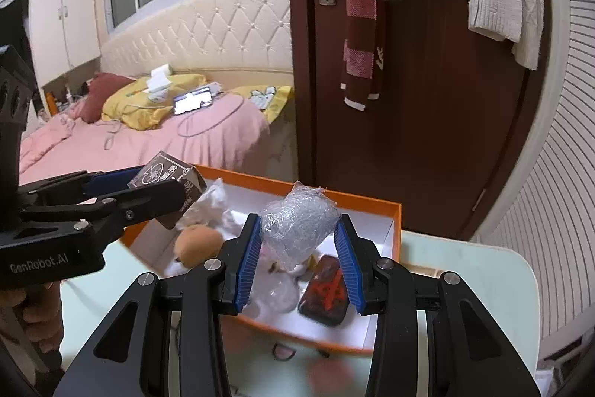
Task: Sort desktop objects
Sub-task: 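Drop the card box and plastic bag into the orange box, opening both tools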
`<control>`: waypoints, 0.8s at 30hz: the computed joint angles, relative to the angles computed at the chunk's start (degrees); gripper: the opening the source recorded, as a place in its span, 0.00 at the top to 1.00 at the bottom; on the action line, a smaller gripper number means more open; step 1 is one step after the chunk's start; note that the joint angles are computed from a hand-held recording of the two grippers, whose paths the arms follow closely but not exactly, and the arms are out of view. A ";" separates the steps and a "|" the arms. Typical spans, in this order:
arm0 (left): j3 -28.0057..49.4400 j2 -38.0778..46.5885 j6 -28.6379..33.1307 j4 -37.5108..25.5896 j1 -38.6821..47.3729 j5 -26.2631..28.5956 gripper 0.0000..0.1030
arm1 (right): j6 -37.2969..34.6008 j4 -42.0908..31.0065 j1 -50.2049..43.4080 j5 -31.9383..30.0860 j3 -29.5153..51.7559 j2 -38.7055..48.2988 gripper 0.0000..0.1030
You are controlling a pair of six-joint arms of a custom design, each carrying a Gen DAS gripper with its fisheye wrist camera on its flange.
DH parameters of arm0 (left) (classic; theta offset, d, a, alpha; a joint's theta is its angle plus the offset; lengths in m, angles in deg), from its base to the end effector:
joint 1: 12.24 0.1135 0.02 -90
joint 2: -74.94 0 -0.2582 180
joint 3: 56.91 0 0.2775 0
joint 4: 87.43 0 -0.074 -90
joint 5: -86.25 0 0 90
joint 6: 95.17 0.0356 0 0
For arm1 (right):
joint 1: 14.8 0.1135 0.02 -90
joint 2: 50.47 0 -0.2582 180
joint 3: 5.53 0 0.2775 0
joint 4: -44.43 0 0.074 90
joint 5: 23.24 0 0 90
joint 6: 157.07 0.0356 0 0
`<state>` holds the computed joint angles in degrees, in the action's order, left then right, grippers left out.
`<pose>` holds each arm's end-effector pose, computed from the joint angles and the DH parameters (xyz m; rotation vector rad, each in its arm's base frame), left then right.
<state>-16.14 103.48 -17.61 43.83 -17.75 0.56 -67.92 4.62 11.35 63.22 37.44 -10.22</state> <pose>0.1514 -0.0173 0.2305 -0.0921 2.2160 -0.2568 0.1673 0.0846 0.2274 -0.5550 2.1646 0.3108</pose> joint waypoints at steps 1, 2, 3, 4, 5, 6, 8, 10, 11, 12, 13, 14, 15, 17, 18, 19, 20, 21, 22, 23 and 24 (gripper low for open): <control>-0.12 0.98 0.06 0.74 0.37 0.40 0.46 | -0.02 0.55 -0.38 -0.27 0.22 1.19 0.59; -0.19 1.82 0.07 1.33 0.59 0.60 0.46 | 0.15 1.43 -0.86 -0.74 0.50 2.98 0.59; -0.26 2.66 0.07 1.91 0.81 0.82 0.46 | 0.13 2.00 -1.26 -1.13 0.66 4.18 0.59; -0.38 3.44 0.09 2.44 1.08 1.15 0.46 | 0.06 2.46 -1.62 -1.48 0.78 5.22 0.59; -0.50 4.18 0.10 2.95 1.33 1.44 0.46 | 0.03 2.93 -1.87 -1.65 0.86 6.20 0.59; -0.63 4.72 0.08 3.31 1.44 1.55 0.46 | 0.01 3.41 -2.09 -1.78 0.93 7.19 0.59; -0.88 5.80 0.04 4.03 1.64 1.75 0.46 | -0.11 4.20 -2.66 -2.28 1.10 9.04 0.59; -1.18 6.93 0.00 4.81 1.93 2.02 0.46 | -0.02 4.78 -3.12 -2.53 1.40 10.87 0.59; -1.33 7.15 -0.03 4.99 1.93 1.99 0.46 | 0.09 5.01 -3.30 -2.55 1.53 11.60 0.59; -1.40 7.57 -0.04 5.19 1.86 1.87 0.46 | 0.14 5.31 -3.56 -2.69 1.60 12.29 0.59; -1.46 7.96 -0.05 5.39 1.79 1.76 0.46 | 0.14 5.54 -3.79 -2.89 1.66 12.87 0.59; -1.49 8.33 -0.11 5.63 1.74 1.71 0.46 | 0.13 5.74 -4.02 -3.10 1.73 13.43 0.59; -1.50 8.65 -0.16 5.79 1.78 1.73 0.46 | 0.11 5.90 -4.18 -3.24 1.81 13.94 0.59; -1.51 9.30 -0.26 6.10 1.87 1.79 0.46 | 0.09 6.28 -4.56 -3.58 1.88 14.82 0.59; -1.52 9.62 -0.32 6.26 1.92 1.81 0.46 | 0.09 6.41 -4.59 -3.44 1.84 14.93 0.59; -1.52 9.89 -0.40 6.36 1.95 1.81 0.46 | 0.08 6.53 -4.58 -3.24 1.79 14.97 0.59; -1.48 10.06 -0.62 6.33 1.96 1.73 0.44 | 0.07 6.66 -4.57 -3.03 1.73 15.01 0.59; -1.46 10.16 -0.91 6.28 1.99 1.70 0.38 | 0.07 6.79 -4.56 -2.82 1.68 15.05 0.59; -1.49 9.96 -1.42 6.18 2.23 1.96 0.34 | -0.04 6.91 -4.56 -2.69 1.63 15.01 0.59; -1.59 9.59 -1.90 6.08 2.52 2.26 0.29 | -0.07 6.96 -4.55 -2.62 1.62 14.99 0.58; -1.88 8.78 -2.24 6.16 2.80 2.55 0.29 | -0.06 7.00 -4.54 -2.56 1.64 14.98 0.50</control>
<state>-18.03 112.26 -19.85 49.99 -14.95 3.11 -67.99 11.62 6.81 60.66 39.08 4.76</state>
